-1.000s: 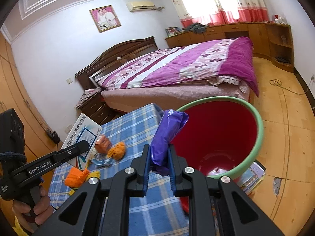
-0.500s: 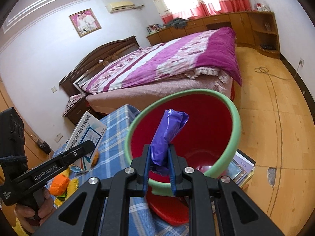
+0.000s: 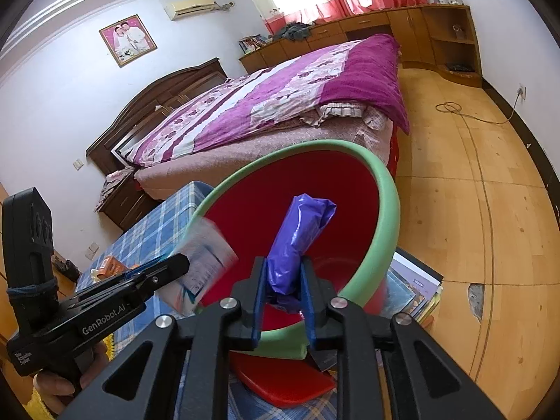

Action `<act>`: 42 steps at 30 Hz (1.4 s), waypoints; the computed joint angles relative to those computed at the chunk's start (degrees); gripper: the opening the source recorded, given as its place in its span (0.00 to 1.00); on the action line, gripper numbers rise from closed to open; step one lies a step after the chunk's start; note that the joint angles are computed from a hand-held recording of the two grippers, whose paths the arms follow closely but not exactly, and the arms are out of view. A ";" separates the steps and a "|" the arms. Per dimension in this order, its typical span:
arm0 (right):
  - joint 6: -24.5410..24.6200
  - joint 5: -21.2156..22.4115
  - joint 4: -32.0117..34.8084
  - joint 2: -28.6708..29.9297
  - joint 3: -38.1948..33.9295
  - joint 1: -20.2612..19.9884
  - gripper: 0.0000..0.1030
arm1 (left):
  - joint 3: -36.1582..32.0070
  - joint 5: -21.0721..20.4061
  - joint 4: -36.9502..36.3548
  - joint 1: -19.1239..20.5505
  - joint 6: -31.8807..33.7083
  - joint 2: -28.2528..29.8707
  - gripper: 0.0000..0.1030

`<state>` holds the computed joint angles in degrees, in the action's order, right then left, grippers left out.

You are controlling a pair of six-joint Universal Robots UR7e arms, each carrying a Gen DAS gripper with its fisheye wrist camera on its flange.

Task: Collect trash
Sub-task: 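Carry the purple wrapper over the red bucket with the right tool and open it, then carry the teal box over the red bucket with the left tool and release it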

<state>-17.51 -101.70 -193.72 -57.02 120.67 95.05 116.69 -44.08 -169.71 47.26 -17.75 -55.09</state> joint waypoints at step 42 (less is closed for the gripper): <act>1.99 1.62 -3.21 -1.27 6.80 7.43 0.63 | 19.76 12.66 18.66 -9.94 -30.69 -24.89 0.43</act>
